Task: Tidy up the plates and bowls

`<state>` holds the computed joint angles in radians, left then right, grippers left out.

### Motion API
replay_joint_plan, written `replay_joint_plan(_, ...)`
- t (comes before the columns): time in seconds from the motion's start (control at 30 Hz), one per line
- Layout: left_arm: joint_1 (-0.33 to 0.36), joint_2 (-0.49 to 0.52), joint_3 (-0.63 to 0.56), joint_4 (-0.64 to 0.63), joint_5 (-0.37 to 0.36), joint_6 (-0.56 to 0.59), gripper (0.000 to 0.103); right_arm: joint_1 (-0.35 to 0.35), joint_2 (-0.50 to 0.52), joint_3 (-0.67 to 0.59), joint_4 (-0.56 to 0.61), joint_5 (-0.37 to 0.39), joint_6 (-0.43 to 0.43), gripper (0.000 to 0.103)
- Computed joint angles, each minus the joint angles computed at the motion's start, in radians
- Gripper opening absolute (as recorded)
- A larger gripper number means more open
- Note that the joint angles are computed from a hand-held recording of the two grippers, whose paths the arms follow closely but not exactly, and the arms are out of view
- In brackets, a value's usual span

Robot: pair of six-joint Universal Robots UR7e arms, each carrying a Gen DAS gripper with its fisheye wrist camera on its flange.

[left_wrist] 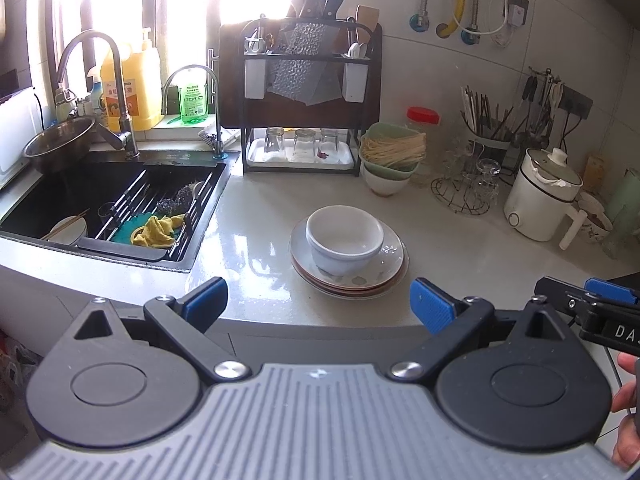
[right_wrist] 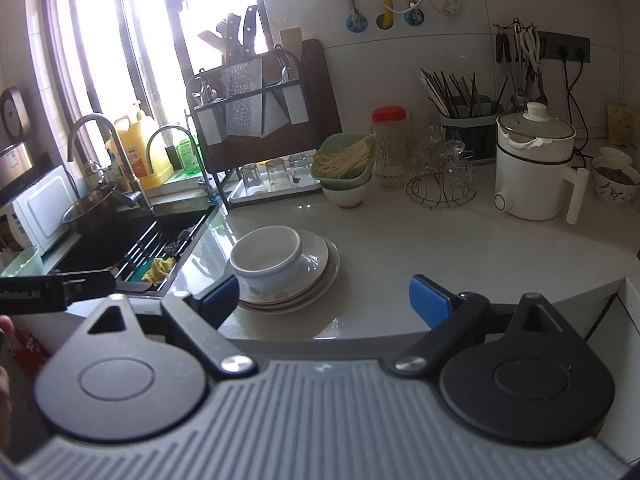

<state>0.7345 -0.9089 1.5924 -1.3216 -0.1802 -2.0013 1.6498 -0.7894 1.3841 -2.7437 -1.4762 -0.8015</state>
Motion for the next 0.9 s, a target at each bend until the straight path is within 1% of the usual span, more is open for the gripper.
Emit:
replay_joint_plan(0.13,-0.001,0.007,-0.014,0.044,0.005,-0.036,0.099,-0.002,-0.002,-0.004,0.009,-0.003,-0.004,0.093)
replay_joint_plan(0.33,-0.002,0.01,-0.011,0.036,0.001,-0.031,0.099,-0.002,-0.001,-0.008,0.01,0.0,0.002,0.093)
replay_joint_plan(0.6,-0.004,0.02,-0.041,0.122,-0.005,-0.094,0.099,-0.005,-0.001,-0.012,0.031,0.004,0.001,0.093)
replay_joint_plan(0.7,-0.004,0.018,-0.041,0.12,-0.006,-0.089,0.099,-0.005,-0.001,-0.014,0.033,0.003,0.001,0.093)
replay_joint_plan(0.9,-0.001,0.014,-0.033,0.069,-0.002,-0.042,0.099,-0.004,0.002,-0.018,0.032,0.0,0.006,0.093)
